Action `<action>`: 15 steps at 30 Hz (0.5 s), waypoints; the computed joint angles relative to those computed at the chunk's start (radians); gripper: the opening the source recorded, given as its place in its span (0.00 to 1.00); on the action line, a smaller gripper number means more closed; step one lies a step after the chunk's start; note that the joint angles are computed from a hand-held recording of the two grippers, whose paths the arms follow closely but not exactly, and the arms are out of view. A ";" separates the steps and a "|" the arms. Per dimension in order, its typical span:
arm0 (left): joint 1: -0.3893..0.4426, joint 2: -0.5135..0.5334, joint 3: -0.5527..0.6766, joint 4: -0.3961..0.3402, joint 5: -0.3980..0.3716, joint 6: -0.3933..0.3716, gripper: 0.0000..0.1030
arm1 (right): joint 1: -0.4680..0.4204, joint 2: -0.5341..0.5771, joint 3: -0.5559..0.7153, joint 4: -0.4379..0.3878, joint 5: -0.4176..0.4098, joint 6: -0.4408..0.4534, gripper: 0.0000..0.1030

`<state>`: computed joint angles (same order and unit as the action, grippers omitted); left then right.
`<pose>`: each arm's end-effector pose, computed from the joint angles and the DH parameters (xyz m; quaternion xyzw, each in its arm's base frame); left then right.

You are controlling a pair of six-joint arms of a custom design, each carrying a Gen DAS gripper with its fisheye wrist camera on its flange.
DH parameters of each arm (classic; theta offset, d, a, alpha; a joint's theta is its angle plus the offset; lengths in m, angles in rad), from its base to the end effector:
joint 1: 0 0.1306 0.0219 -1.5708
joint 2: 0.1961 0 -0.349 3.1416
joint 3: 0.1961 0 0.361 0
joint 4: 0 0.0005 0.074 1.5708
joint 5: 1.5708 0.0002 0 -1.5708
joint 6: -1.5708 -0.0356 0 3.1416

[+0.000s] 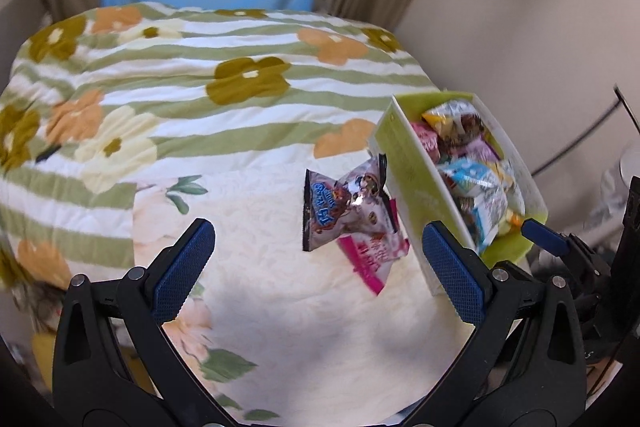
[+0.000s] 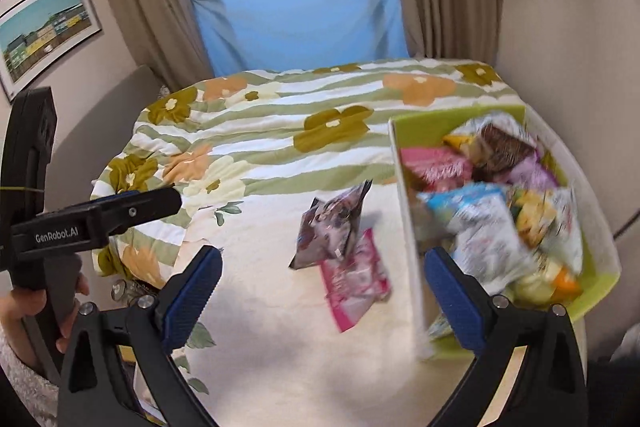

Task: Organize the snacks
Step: 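Move both tools toward the dark character bag and pink bag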

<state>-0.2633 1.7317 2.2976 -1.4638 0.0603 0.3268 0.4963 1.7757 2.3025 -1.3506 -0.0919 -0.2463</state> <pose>0.4982 -0.1370 0.5654 -0.0200 0.9433 -0.1232 0.3074 0.4774 0.2617 0.5530 -0.1326 0.9207 0.1721 0.3241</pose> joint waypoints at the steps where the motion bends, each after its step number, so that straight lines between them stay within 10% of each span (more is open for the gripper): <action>1: 0.007 0.002 -0.005 0.004 0.013 -0.032 0.99 | 0.013 -0.006 -0.018 0.010 0.019 -0.026 0.98; 15: 0.037 0.212 0.085 -0.009 0.186 -0.441 0.99 | 0.092 -0.034 -0.267 0.088 0.180 -0.311 0.98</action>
